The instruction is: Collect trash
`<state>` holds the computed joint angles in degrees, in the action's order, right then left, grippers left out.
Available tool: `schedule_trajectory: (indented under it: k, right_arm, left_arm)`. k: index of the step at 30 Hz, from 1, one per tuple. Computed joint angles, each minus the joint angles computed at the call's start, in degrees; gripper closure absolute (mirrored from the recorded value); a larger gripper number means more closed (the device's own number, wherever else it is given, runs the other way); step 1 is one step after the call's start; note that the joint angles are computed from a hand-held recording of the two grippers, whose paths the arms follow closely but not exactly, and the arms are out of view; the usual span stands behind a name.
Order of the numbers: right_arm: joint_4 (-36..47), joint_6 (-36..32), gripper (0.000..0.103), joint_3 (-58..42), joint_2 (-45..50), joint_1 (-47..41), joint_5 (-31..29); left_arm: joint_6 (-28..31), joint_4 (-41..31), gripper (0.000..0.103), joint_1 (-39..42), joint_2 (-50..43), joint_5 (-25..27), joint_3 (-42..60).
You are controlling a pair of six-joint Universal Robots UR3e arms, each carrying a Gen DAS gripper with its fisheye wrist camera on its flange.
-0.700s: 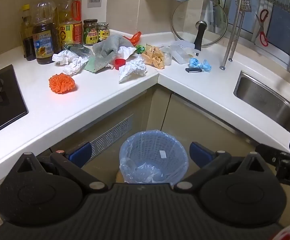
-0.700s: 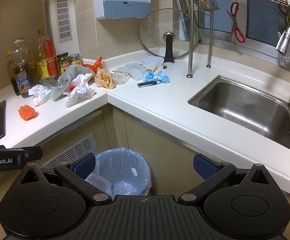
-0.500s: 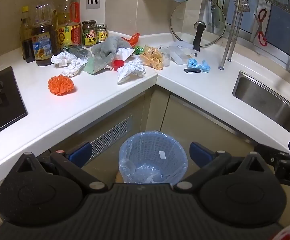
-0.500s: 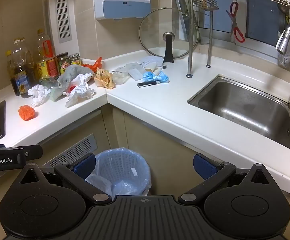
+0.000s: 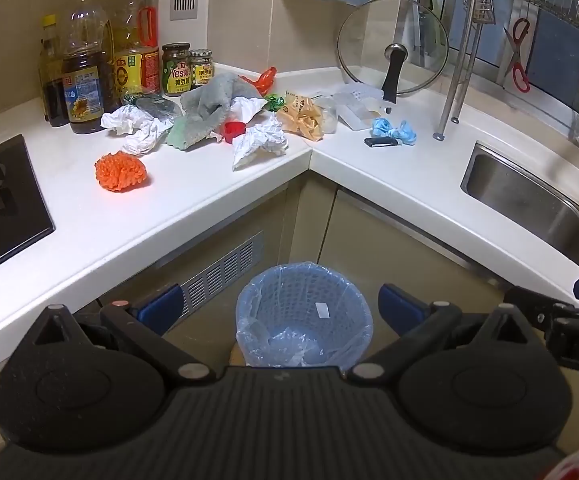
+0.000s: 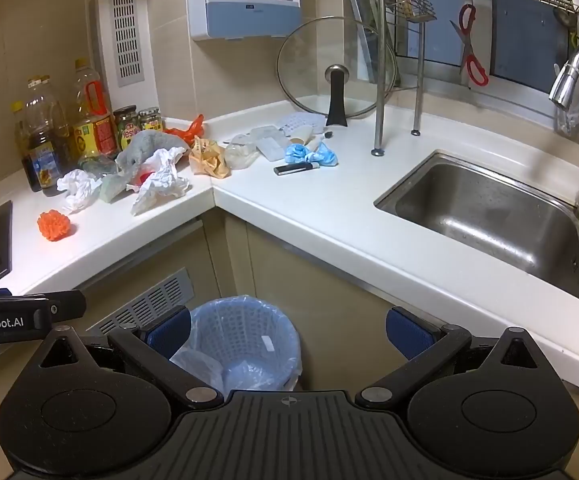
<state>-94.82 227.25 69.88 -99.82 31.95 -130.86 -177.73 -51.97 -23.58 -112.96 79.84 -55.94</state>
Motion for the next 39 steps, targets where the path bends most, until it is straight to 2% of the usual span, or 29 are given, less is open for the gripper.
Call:
schedule_trajectory:
  k: [39]
  right_arm:
    - [0.5,1.1,0.0,-0.5,0.7,0.8,-0.6]
  left_arm:
    - [-0.3,0.8,0.0,-0.1,1.2,0.0,-1.9]
